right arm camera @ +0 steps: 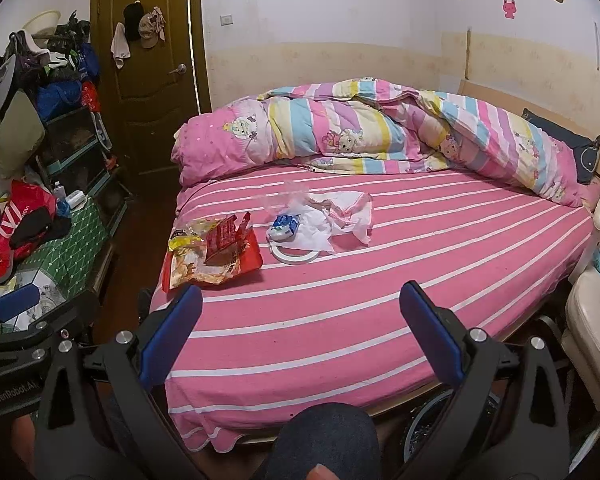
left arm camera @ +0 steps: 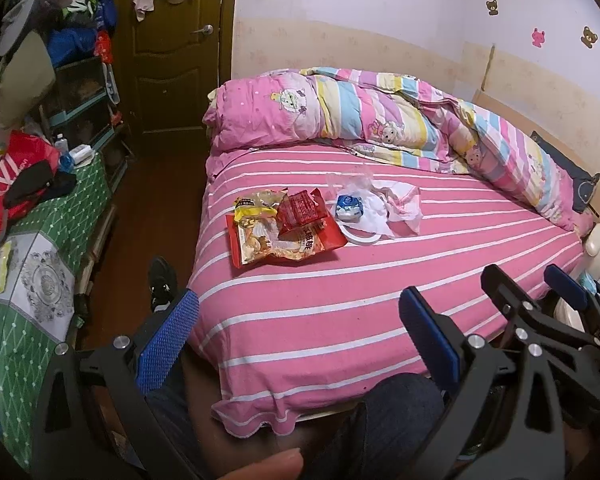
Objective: Collect trash
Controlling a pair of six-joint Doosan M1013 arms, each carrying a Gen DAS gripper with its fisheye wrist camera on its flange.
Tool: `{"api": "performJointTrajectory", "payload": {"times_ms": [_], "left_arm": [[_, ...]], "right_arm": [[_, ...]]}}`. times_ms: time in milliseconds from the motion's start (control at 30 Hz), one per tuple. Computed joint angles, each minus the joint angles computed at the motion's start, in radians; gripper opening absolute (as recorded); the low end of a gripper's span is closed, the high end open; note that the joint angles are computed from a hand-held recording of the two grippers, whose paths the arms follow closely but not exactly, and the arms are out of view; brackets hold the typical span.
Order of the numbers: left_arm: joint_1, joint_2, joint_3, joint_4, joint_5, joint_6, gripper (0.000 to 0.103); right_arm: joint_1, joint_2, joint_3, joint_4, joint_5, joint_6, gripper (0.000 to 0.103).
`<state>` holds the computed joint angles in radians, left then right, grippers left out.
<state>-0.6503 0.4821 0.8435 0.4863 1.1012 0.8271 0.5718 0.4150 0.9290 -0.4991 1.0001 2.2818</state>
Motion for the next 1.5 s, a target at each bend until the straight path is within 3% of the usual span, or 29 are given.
{"api": "performJointTrajectory", "payload": {"times_ms": [1500], "left_arm": [[0.011, -0.034, 0.06, -0.072, -0.084, 0.019, 0.097]], "right_arm": [[0.006, -0.019, 0.029, -0.006, -0.023, 0.028, 0.098]]}}
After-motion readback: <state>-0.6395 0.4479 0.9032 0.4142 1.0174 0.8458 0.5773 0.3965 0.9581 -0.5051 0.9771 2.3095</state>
